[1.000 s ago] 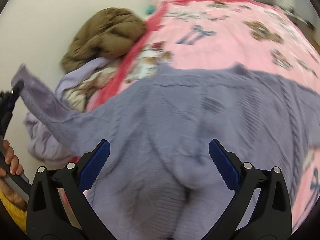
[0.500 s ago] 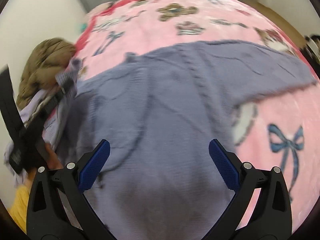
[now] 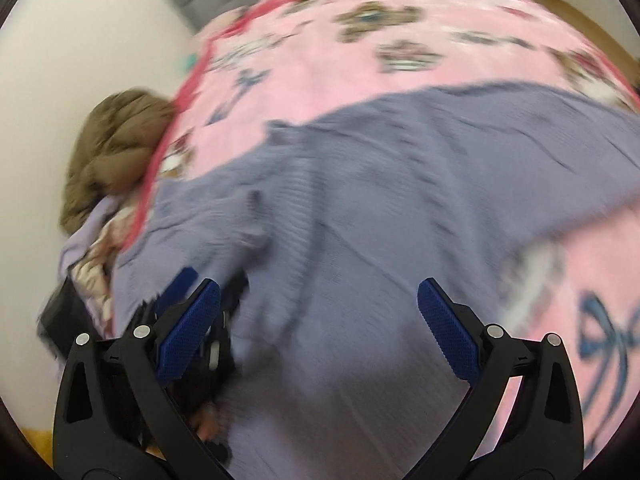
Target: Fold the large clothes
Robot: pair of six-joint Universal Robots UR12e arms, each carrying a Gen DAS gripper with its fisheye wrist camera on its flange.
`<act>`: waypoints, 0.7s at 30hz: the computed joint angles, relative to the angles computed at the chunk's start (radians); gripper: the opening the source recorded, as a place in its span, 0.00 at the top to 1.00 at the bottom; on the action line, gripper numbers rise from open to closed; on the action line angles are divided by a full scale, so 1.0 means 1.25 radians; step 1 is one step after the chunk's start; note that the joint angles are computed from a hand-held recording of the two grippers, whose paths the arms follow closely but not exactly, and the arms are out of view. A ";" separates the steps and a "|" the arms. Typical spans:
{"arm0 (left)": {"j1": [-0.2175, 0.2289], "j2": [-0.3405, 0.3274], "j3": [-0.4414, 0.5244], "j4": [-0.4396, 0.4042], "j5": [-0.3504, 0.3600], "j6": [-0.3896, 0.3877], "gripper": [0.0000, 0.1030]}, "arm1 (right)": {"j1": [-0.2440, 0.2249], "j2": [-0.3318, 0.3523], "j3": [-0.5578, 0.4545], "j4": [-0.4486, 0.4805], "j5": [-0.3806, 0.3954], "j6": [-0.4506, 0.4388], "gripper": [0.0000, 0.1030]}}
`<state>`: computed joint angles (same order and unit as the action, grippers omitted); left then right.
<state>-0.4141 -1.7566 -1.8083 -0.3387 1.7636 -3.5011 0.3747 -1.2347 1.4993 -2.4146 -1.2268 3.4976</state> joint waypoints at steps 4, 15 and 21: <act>0.020 0.065 -0.034 -0.076 -0.013 -0.010 0.18 | 0.018 0.073 -0.107 0.064 0.066 -0.129 0.16; 0.175 0.231 -0.138 -0.387 -0.070 -0.389 0.35 | 0.069 0.229 -0.353 0.366 -0.055 -0.208 0.19; 0.171 0.222 -0.127 -0.420 -0.063 -0.353 0.35 | 0.080 0.256 -0.388 0.399 -0.061 -0.218 0.48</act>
<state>-0.2004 -1.4790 -1.9668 -0.8643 1.6849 -3.9428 0.4747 -0.9153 1.0142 -1.9159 -1.3029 3.2247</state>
